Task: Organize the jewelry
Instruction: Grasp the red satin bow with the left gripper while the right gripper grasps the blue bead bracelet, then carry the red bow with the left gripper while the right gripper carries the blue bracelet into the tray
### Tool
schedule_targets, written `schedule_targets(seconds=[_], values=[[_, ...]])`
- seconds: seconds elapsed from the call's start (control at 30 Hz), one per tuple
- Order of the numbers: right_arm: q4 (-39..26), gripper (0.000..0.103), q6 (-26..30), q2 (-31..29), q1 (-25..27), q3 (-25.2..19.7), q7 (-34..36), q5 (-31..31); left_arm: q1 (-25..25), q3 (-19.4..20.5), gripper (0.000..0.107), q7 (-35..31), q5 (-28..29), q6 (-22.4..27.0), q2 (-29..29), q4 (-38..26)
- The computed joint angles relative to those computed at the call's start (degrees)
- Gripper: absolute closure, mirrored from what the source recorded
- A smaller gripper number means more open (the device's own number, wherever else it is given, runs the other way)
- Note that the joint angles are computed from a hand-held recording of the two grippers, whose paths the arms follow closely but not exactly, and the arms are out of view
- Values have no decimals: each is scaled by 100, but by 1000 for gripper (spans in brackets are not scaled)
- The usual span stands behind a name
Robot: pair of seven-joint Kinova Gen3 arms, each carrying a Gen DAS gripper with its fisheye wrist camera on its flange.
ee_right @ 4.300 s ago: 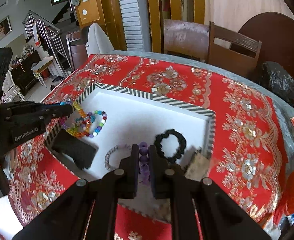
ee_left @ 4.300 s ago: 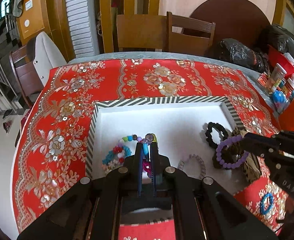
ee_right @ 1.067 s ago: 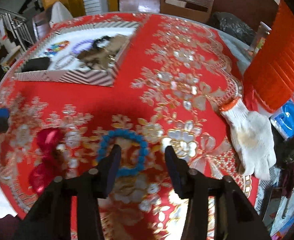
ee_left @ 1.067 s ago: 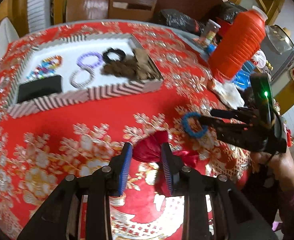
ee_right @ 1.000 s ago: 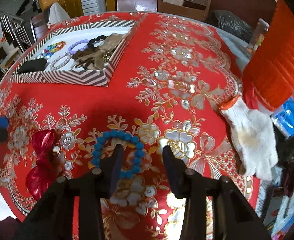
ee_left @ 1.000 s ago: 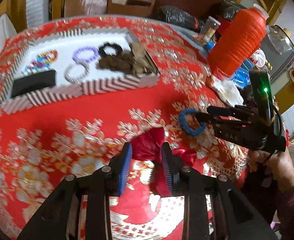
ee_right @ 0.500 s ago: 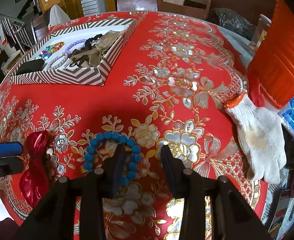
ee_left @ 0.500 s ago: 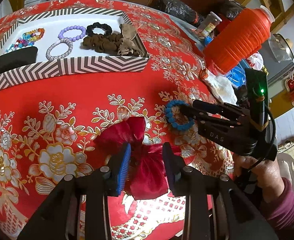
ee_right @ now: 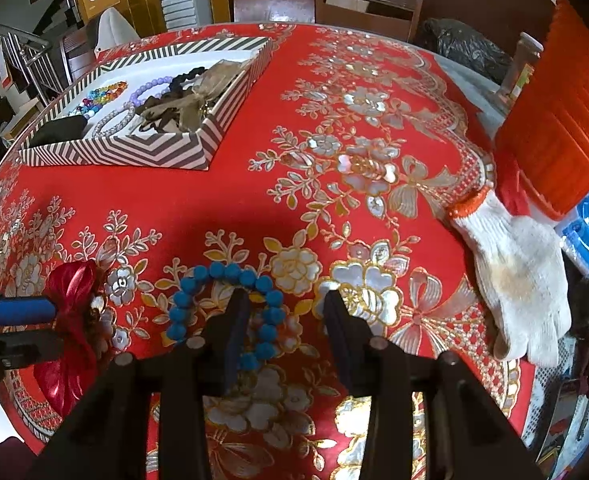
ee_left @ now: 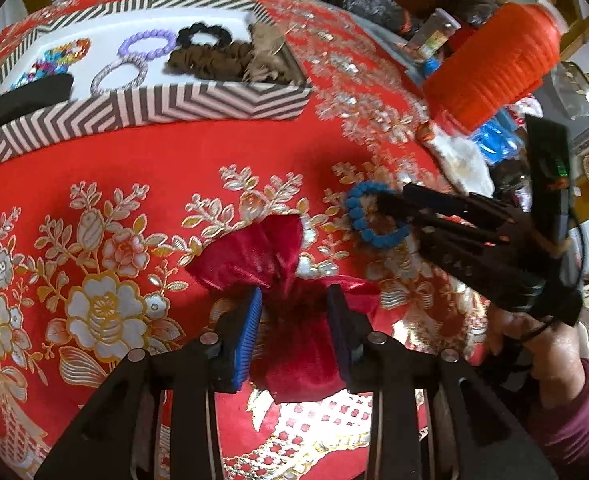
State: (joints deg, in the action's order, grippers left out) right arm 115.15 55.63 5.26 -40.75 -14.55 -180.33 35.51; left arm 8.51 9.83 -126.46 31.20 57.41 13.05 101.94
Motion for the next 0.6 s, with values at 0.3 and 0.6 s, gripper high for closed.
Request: schedule_targets(seconds=[0.3, 0.6], values=[[-27, 92, -149, 10, -32, -7, 49, 39, 107, 48, 73, -191, -19, -504, -132, 291], [-85, 92, -49, -82, -144, -100, -80, 185, 110, 36, 85, -348, 28, -712, -282, 440]])
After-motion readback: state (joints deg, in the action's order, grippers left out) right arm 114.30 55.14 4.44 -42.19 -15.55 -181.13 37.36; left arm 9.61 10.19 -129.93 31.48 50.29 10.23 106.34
